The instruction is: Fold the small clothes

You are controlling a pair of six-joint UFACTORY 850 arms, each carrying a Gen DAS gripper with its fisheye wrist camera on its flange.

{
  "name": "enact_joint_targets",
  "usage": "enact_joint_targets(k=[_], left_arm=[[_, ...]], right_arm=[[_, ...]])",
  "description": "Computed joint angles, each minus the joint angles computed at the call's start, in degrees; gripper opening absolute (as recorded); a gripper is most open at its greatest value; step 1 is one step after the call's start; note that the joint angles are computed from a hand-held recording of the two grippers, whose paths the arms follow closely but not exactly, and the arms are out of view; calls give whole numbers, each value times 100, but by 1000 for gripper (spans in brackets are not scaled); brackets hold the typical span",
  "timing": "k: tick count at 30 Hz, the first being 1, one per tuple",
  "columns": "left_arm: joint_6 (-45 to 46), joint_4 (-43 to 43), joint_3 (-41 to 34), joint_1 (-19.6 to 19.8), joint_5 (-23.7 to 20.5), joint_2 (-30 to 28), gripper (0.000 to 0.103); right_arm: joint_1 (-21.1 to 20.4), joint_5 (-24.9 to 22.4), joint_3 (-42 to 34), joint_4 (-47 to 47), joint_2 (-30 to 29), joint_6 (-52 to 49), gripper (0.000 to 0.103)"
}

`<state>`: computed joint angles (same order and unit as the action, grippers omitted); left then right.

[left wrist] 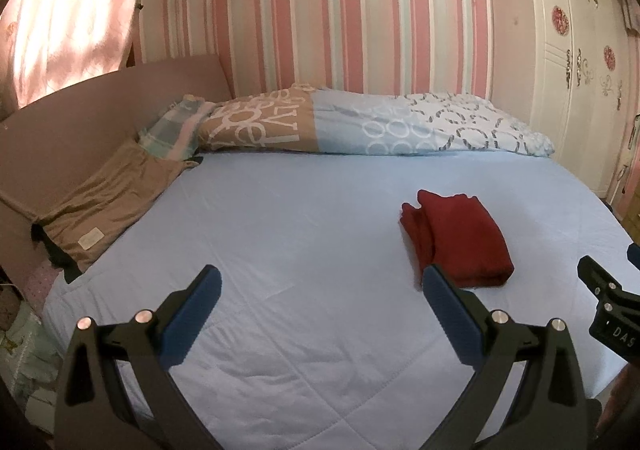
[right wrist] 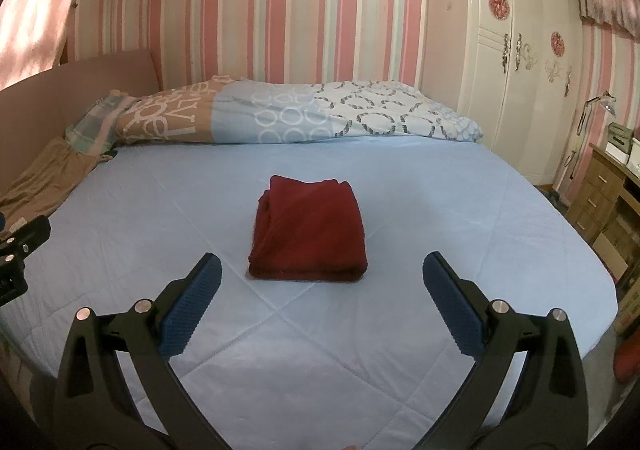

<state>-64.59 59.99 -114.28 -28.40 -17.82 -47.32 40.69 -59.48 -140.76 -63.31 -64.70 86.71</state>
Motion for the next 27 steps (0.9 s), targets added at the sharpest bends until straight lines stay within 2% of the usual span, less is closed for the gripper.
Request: enact_joint_targets(k=[14, 27], left_arm=[[-225, 218, -8, -18, -48, -14, 101], [83, -114, -146, -33, -128, -81, 101]], right_arm=[[-1, -38, -39, -28, -46, 39, 100], [-5, -53, 8, 15, -38, 107, 100]])
